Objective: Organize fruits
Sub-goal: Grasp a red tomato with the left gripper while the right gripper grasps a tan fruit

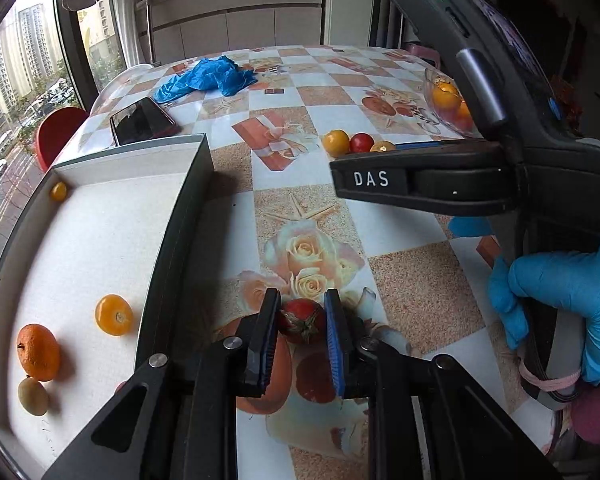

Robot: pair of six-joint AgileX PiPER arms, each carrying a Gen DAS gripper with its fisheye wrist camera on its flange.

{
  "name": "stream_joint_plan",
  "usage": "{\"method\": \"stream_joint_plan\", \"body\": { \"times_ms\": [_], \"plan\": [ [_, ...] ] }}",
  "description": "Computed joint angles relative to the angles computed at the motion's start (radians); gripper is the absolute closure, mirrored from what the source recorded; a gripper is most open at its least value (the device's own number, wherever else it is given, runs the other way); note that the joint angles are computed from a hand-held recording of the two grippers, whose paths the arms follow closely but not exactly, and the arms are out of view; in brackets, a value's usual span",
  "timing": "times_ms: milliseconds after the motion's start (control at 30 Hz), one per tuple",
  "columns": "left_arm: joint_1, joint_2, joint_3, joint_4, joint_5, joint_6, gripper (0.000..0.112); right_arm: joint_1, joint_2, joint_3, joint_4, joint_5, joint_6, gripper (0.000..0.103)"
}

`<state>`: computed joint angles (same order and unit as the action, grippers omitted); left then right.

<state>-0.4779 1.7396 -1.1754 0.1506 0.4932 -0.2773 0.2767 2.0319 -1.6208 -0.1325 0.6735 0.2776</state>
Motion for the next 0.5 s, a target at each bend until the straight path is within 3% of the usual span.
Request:
{"method": "stream_joint_plan", "body": {
  "times_ms": [233, 367, 500],
  "plan": [
    [-0.002, -0.009, 0.027, 0.012, -0.035, -0.016, 0.089, -0.066, -0.188, 0.278, 0.097, -0.104, -0.040, 0.074],
    [-0.002, -0.023, 0.051, 0.012, -0.057, -0.034, 0.089, -0.073, -0.338, 0.495, -0.004, -0.183, 0.078, 0.074],
    [0.000, -0.044, 0.081, -0.020, -0.074, -0.027, 0.089, -0.066, -0.453, 0.674, -0.203, -0.276, 0.308, 0.074]
  ]
}}
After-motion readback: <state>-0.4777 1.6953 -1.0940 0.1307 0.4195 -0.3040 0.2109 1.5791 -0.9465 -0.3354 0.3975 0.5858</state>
